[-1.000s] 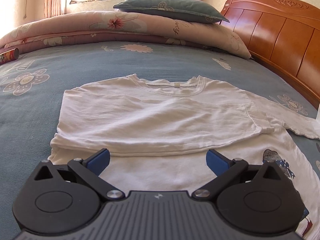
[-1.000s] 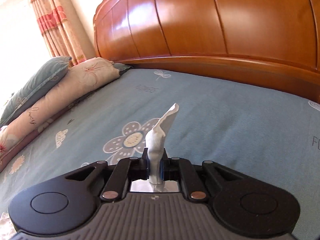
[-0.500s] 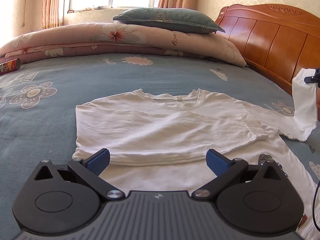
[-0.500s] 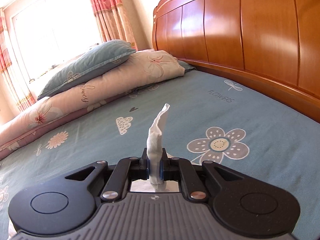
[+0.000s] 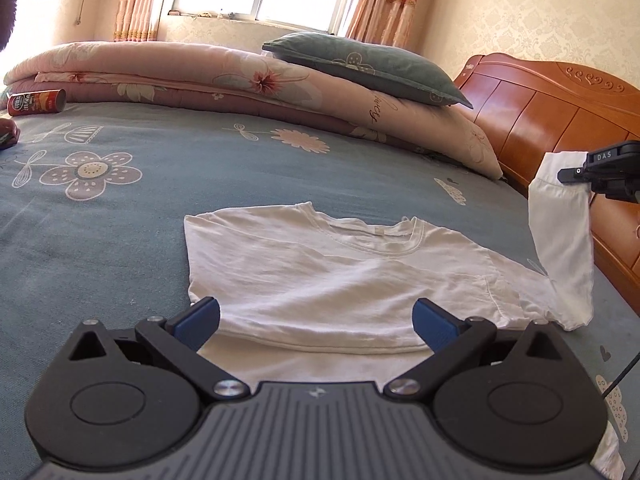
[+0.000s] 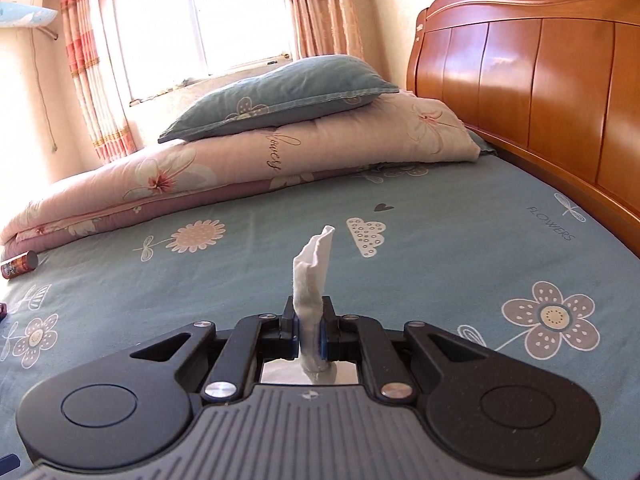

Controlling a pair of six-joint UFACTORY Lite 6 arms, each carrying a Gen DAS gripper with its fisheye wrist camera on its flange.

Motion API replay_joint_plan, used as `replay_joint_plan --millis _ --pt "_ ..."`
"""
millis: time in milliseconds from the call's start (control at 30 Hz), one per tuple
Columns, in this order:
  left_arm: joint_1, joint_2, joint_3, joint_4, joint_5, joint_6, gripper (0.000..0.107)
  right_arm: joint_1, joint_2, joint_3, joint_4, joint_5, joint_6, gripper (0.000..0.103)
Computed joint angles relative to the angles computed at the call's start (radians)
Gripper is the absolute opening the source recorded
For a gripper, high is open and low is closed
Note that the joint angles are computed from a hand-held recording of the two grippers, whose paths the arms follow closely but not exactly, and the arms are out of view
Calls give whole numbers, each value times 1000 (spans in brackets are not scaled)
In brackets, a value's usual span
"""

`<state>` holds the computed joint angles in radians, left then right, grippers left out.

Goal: Fold clothes
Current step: 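Lift the sleeve cuff up with the right gripper, then lay the sleeve across the shirt body and open the right gripper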

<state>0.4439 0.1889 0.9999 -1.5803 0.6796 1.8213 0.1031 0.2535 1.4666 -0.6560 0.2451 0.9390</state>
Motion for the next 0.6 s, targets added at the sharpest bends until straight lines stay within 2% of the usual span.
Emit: replay_joint_plan --millis 333,600 --pt "81 -14 26 22 49 -37 102 198 262 323 24 113 -52 11" --pt "125 19 77 51 47 -100 102 309 454 522 58 184 -161 11"
